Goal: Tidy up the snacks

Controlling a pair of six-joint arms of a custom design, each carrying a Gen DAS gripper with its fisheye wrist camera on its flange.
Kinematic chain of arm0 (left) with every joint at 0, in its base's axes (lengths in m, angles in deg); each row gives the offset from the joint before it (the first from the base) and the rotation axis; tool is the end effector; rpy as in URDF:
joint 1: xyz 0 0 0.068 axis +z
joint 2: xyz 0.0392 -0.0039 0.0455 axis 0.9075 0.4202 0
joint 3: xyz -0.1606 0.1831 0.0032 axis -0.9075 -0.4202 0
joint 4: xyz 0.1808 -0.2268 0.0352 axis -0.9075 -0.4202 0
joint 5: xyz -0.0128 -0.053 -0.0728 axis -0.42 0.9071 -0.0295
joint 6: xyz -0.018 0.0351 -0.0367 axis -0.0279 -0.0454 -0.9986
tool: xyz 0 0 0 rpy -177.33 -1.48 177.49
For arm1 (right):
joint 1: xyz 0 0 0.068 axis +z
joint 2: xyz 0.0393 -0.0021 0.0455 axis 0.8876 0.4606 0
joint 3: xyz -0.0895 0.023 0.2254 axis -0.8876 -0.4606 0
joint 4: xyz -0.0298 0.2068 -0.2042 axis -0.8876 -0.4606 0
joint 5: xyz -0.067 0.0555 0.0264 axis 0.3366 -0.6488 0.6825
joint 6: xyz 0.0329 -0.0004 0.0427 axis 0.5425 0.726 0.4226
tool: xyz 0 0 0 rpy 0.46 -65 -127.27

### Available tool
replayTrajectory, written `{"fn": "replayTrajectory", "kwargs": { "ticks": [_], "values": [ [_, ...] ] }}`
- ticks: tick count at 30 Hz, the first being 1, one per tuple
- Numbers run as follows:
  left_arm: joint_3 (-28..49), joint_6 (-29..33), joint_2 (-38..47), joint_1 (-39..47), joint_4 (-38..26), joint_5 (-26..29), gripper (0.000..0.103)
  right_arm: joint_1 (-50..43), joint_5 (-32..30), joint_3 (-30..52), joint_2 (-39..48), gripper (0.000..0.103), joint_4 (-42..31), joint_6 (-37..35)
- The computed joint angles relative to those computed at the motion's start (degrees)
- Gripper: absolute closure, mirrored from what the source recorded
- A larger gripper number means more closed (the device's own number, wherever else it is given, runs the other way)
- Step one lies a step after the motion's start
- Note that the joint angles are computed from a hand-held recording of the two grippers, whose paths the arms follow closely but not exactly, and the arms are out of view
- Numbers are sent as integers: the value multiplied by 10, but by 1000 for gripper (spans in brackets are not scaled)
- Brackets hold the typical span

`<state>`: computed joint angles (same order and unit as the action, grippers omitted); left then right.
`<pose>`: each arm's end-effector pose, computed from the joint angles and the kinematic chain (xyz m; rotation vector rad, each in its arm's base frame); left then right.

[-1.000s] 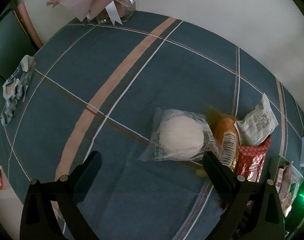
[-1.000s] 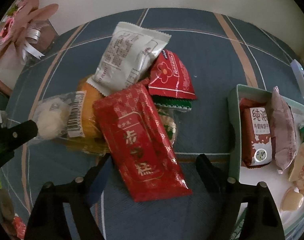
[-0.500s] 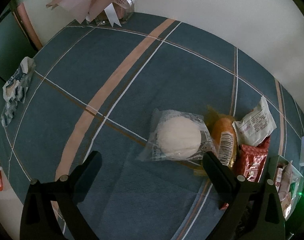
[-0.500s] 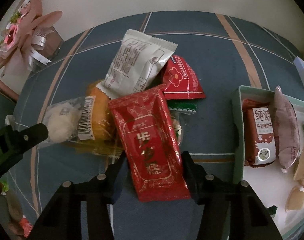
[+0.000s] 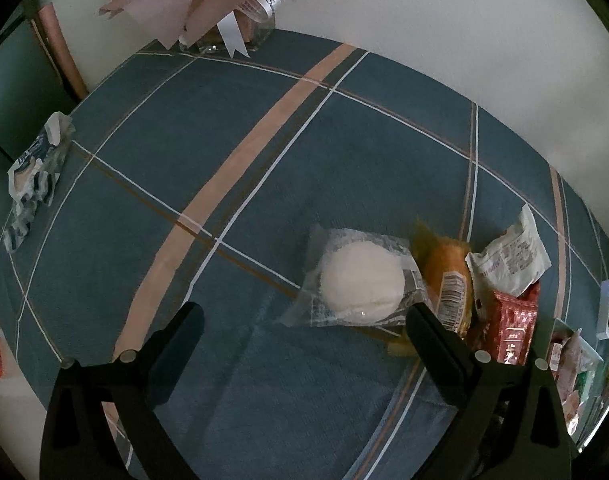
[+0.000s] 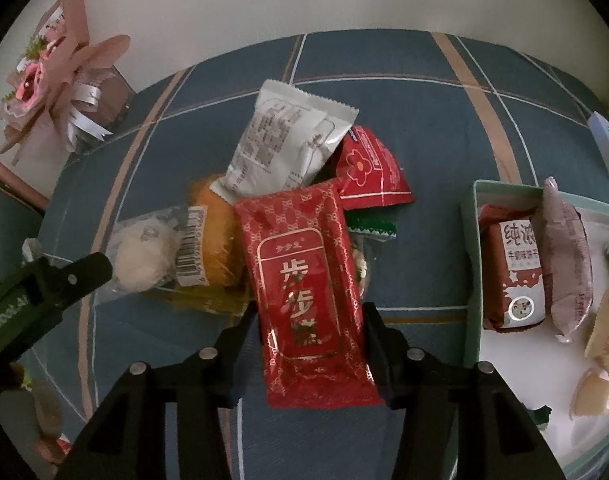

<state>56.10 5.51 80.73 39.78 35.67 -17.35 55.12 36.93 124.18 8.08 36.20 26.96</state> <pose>0.2572 -0.1119 0.1534 -0.8082 2.6860 0.0674 0.2883 -0.0269 0.1540 -0.2284 2.7913 0.3577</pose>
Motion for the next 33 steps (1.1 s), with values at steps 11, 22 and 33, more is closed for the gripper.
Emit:
{"fn": "replayTrajectory", "kwargs": {
  "ticks": [11, 22, 33],
  "values": [
    [19, 11, 10, -4, 1, -17, 2, -34, -33, 19, -41, 53, -30, -4],
    [53, 59, 60, 15, 32, -20, 2, -42, -29, 33, -18, 53, -31, -1],
    [73, 92, 134, 21, 85, -1, 2, -47, -26, 38, -1, 53, -32, -2]
  ]
}}
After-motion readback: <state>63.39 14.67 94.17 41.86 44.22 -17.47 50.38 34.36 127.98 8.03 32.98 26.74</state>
